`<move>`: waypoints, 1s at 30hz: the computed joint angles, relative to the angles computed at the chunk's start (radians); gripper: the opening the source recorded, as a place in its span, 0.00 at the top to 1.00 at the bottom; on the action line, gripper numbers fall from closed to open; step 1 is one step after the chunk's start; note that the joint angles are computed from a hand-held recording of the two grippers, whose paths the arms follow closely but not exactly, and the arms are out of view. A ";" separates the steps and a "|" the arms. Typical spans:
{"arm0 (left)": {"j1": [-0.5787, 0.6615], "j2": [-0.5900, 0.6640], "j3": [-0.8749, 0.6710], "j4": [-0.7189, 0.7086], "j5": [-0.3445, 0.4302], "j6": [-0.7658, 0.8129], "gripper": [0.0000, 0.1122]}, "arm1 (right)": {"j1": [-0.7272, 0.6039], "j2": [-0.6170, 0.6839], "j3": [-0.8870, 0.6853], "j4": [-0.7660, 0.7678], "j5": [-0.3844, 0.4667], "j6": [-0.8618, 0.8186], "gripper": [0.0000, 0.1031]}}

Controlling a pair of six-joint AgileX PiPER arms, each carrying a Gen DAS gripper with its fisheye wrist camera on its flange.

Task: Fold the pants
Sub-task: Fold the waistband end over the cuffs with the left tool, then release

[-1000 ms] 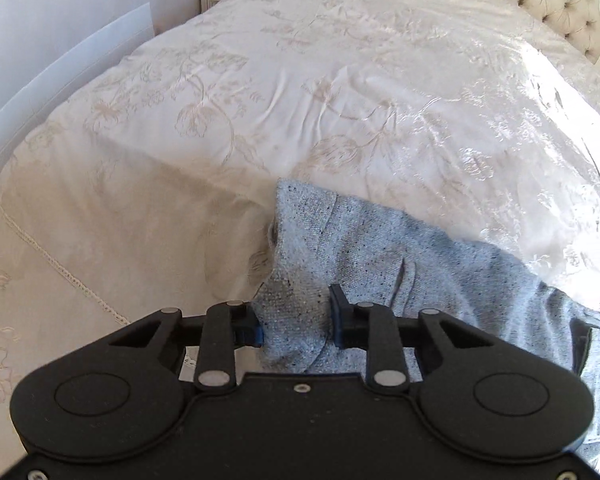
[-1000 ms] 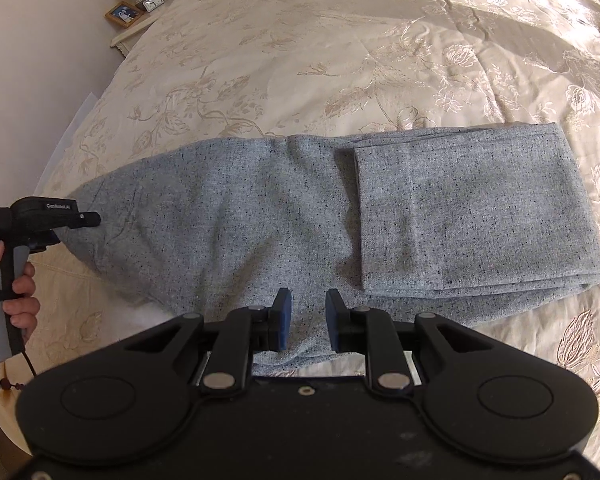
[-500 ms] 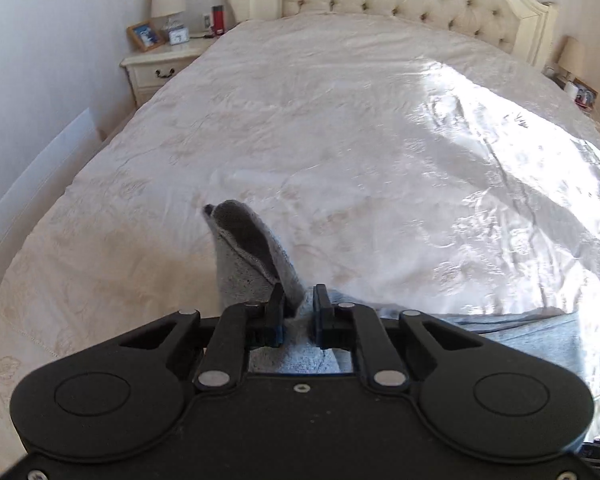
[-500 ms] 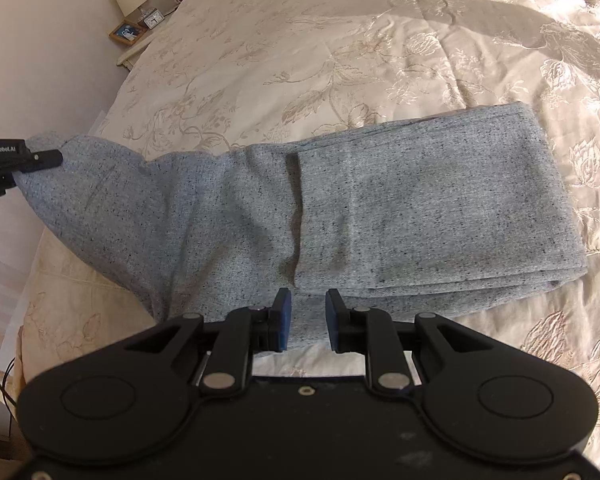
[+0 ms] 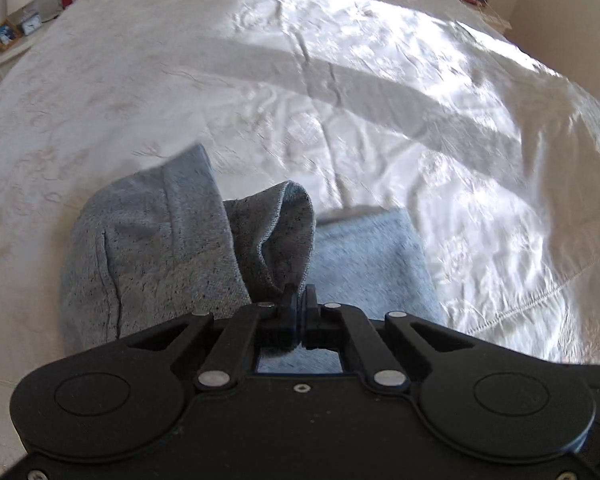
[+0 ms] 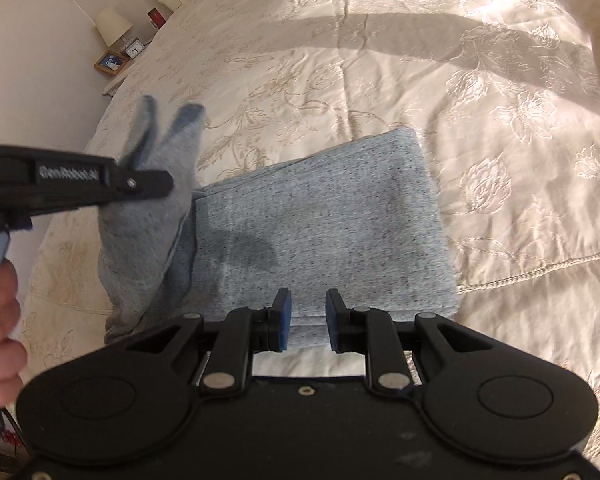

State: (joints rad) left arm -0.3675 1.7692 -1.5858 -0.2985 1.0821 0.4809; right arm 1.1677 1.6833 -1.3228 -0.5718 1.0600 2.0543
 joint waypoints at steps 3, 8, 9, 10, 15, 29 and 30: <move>-0.042 -0.021 0.050 -0.003 0.014 0.010 0.91 | -0.002 -0.038 0.059 0.009 -0.011 0.015 0.79; 0.016 -0.071 0.078 -0.004 -0.005 0.038 0.85 | -0.003 -0.059 0.077 -0.006 0.008 0.011 0.79; 0.034 -0.070 0.073 0.016 -0.012 0.026 0.85 | -0.007 -0.058 0.072 -0.017 0.005 0.006 0.78; 0.059 -0.064 0.067 0.038 -0.016 0.014 0.85 | -0.018 -0.058 0.072 -0.028 -0.011 0.001 0.78; 0.205 -0.057 0.087 0.100 -0.001 0.099 0.86 | -0.102 0.014 -0.012 -0.060 -0.104 -0.100 0.75; 0.366 -0.194 0.370 0.126 -0.101 0.392 0.85 | -0.318 0.233 -0.211 0.203 -0.283 -0.473 0.69; 0.366 -0.200 0.384 0.132 -0.118 0.386 0.85 | -0.318 0.236 -0.214 0.207 -0.283 -0.468 0.69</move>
